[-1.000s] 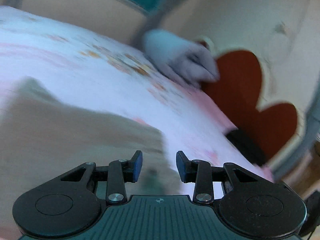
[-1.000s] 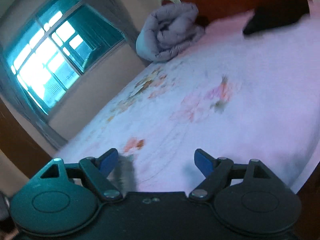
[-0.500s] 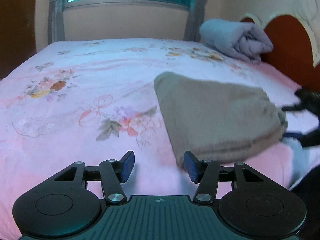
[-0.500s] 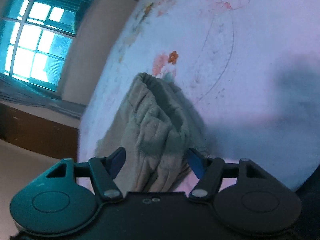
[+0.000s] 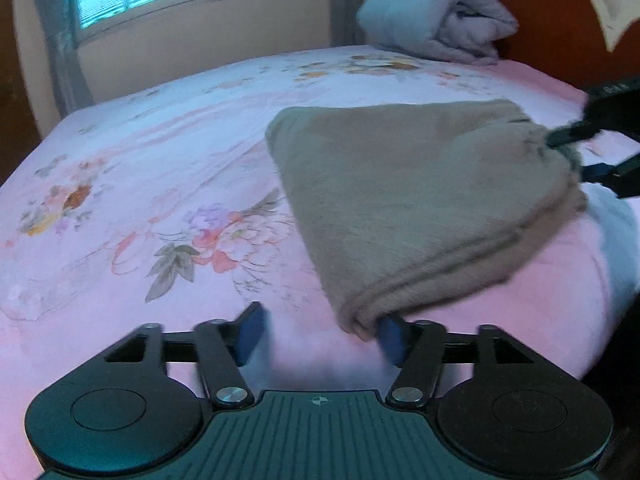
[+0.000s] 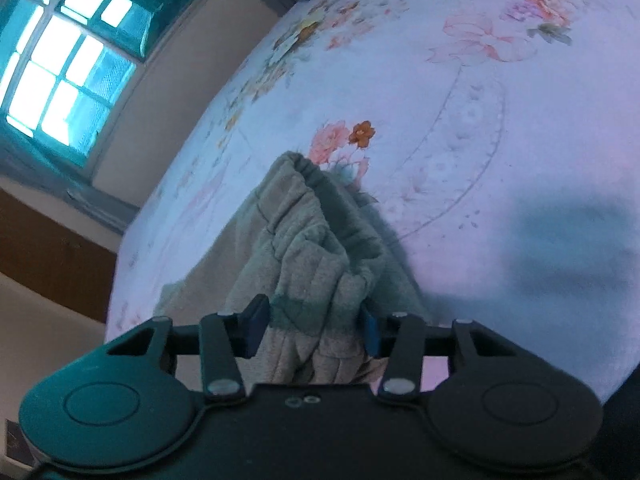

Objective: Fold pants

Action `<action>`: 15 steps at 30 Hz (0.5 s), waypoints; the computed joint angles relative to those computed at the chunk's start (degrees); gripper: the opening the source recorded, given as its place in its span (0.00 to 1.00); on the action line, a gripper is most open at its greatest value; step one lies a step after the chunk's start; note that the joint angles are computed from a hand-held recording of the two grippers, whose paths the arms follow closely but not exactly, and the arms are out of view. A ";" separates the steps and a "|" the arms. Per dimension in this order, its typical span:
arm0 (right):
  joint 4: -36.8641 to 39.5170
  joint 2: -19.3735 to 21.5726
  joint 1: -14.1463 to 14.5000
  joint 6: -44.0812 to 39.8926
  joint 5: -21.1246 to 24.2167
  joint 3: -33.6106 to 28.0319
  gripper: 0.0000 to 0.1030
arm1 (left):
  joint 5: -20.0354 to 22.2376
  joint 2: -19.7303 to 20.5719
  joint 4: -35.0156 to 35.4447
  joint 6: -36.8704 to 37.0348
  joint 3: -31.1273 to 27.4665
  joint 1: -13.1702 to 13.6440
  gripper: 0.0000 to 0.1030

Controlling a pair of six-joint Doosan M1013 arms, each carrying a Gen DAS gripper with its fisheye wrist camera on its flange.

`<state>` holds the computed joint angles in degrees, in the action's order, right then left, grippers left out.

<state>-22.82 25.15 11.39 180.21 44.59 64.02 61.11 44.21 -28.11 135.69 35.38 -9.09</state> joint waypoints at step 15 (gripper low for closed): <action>-1.43 -3.75 -0.64 5.61 -12.78 9.98 0.22 | 4.01 3.17 -1.71 -9.82 -4.66 2.46 0.72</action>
